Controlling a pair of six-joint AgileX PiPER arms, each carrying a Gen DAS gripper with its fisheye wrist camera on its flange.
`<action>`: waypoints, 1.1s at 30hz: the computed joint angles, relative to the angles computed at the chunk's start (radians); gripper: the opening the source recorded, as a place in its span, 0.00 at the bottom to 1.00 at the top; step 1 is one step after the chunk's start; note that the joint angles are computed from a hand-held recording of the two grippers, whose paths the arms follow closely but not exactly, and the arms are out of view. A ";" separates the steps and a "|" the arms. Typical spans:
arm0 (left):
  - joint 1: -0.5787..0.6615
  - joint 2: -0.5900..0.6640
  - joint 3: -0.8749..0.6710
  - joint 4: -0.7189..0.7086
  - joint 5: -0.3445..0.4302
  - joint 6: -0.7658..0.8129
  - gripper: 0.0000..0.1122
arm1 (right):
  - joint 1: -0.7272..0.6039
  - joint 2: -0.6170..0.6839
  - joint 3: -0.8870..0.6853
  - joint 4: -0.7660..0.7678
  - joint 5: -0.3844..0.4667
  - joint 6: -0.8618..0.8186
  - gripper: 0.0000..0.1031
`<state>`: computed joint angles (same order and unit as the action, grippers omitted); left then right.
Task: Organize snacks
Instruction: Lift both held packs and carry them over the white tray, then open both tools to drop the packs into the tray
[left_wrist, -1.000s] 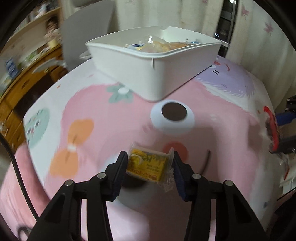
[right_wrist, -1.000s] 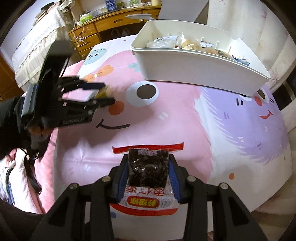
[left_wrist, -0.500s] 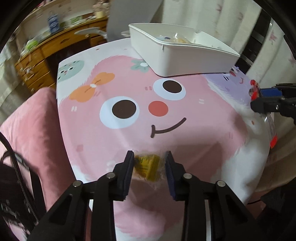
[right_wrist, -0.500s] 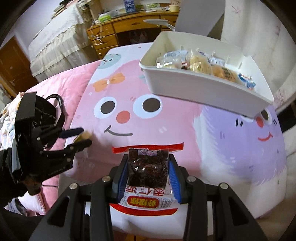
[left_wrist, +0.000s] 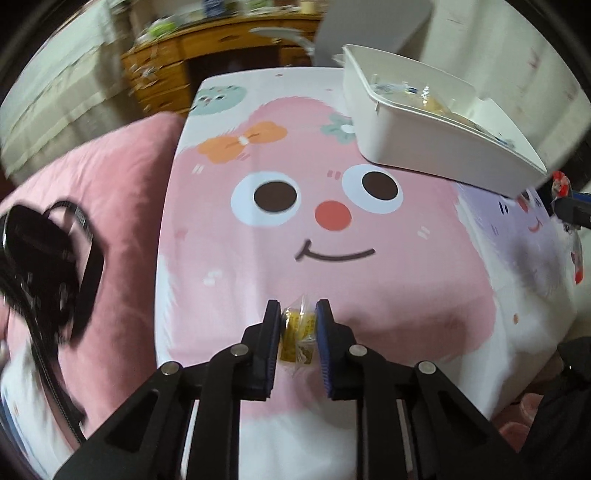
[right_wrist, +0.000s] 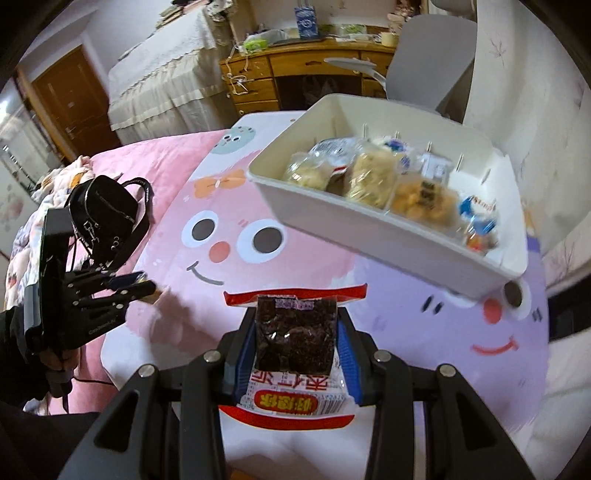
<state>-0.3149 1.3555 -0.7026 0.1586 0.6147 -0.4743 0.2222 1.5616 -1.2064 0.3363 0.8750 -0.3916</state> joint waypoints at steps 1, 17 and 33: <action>-0.040 -0.006 -0.009 0.025 0.028 -0.084 0.15 | -0.021 0.004 -0.008 0.018 0.008 -0.036 0.39; -0.369 0.186 -0.515 0.098 0.298 -0.411 0.15 | -0.307 0.140 -0.211 0.190 0.162 -0.360 0.39; -0.283 0.672 -1.316 0.006 0.414 -0.138 0.16 | -0.391 0.291 -0.437 0.290 0.115 -0.459 0.40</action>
